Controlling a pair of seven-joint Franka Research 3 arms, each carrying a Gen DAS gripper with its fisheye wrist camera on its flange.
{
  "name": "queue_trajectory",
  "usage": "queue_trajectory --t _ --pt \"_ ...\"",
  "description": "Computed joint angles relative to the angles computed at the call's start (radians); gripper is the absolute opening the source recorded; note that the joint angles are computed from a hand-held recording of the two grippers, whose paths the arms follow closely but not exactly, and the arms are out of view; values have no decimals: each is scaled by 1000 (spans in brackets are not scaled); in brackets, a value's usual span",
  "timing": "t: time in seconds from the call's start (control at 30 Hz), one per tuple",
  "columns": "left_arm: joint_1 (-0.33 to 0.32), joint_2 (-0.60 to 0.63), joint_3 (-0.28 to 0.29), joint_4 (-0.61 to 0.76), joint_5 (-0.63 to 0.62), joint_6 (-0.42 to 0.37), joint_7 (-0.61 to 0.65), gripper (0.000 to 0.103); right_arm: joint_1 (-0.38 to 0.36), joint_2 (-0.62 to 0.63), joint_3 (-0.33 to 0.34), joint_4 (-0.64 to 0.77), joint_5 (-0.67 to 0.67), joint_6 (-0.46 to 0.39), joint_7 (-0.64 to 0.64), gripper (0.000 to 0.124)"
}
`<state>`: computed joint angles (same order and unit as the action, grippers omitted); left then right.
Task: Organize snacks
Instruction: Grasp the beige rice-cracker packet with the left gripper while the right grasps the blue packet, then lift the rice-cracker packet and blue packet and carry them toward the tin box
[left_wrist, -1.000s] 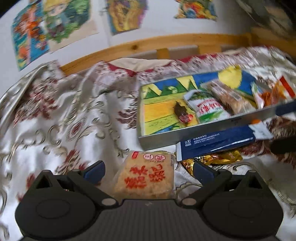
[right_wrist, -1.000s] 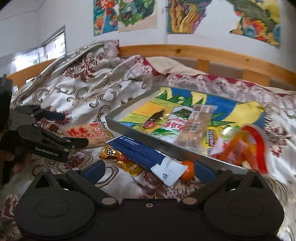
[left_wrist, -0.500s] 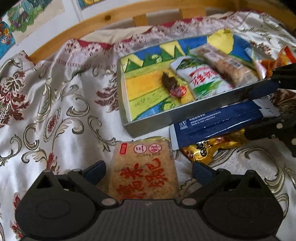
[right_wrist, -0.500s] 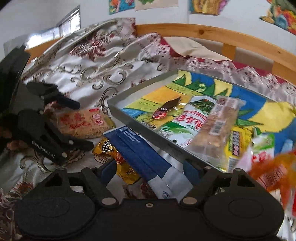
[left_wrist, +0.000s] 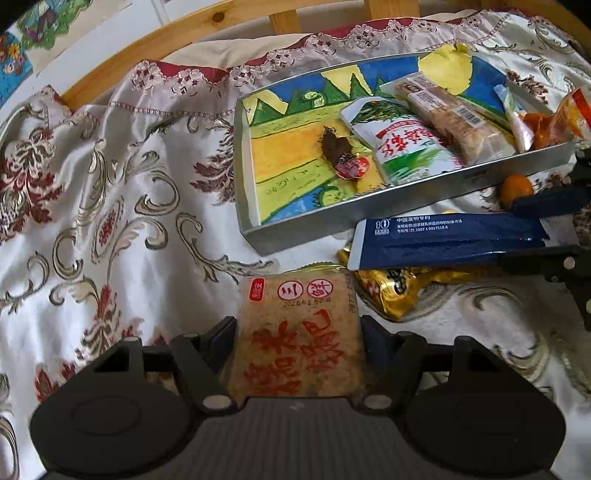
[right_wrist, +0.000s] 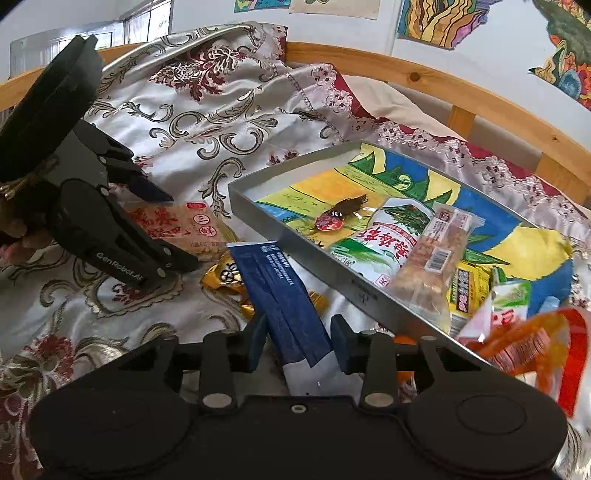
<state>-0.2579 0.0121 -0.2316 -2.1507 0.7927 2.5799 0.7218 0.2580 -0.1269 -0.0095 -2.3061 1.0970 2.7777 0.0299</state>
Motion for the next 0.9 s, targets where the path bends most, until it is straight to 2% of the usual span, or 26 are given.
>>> queue_trajectory --t 0.17,0.43,0.63,0.73,0.9 --pt "-13 -57 -18 -56 -77 29 13 74 4 -109 -10 -89 -35 -10 37 37" --pt "-35 -165 -65 -153 -114 48 -103 74 29 -266 -60 -226 -55 -11 86 37" --pt "-45 -193 -122 -165 -53 -23 -260 74 58 -381 -103 -329 -29 29 117 36" --pt "-55 -182 -142 -160 13 -65 -355 75 74 -391 -115 -352 -29 52 131 36" --pt "-73 -171 -138 -175 91 -63 -471 79 102 -366 -129 -358 -19 80 149 37"
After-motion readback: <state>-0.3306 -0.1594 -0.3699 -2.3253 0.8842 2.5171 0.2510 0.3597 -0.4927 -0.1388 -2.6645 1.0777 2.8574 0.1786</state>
